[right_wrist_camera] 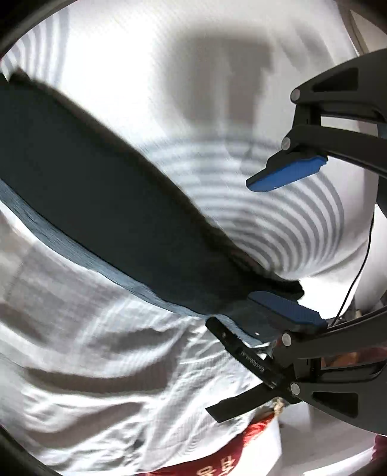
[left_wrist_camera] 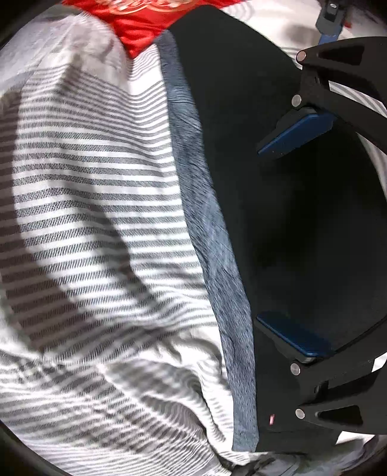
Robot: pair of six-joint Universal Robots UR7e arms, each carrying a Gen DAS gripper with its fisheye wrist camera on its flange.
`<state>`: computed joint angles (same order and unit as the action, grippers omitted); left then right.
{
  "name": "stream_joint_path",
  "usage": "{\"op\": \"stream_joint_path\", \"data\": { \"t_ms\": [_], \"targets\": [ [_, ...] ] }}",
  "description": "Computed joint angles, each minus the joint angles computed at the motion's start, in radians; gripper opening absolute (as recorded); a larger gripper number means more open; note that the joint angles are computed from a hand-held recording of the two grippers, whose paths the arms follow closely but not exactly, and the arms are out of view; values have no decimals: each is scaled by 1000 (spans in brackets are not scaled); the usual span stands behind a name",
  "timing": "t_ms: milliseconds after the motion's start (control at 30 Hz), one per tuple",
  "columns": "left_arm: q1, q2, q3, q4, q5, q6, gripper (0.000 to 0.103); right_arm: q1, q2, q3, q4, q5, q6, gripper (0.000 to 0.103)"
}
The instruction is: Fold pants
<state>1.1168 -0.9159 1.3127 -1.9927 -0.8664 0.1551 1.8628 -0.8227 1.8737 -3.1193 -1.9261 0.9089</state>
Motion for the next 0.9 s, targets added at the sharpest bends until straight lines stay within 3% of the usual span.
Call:
{"op": "stream_joint_path", "data": {
  "t_ms": [200, 367, 600, 833, 900],
  "targets": [
    [9, 93, -16, -6, 80, -39, 103, -46, -95, 99, -66, -39, -6, 73],
    [1, 107, -42, 44, 93, -115, 103, -94, -131, 135, -162, -53, -52, 73],
    [-64, 107, -26, 22, 56, -160, 103, -161, -158, 196, -350, -62, -103, 73],
    [-135, 187, -31, -35, 16, -231, 103, -208, -155, 229, -482, -22, -139, 73],
    [-161, 223, -29, -62, 36, -234, 103, -215, -153, 229, -500, -14, -137, 73]
  ]
}}
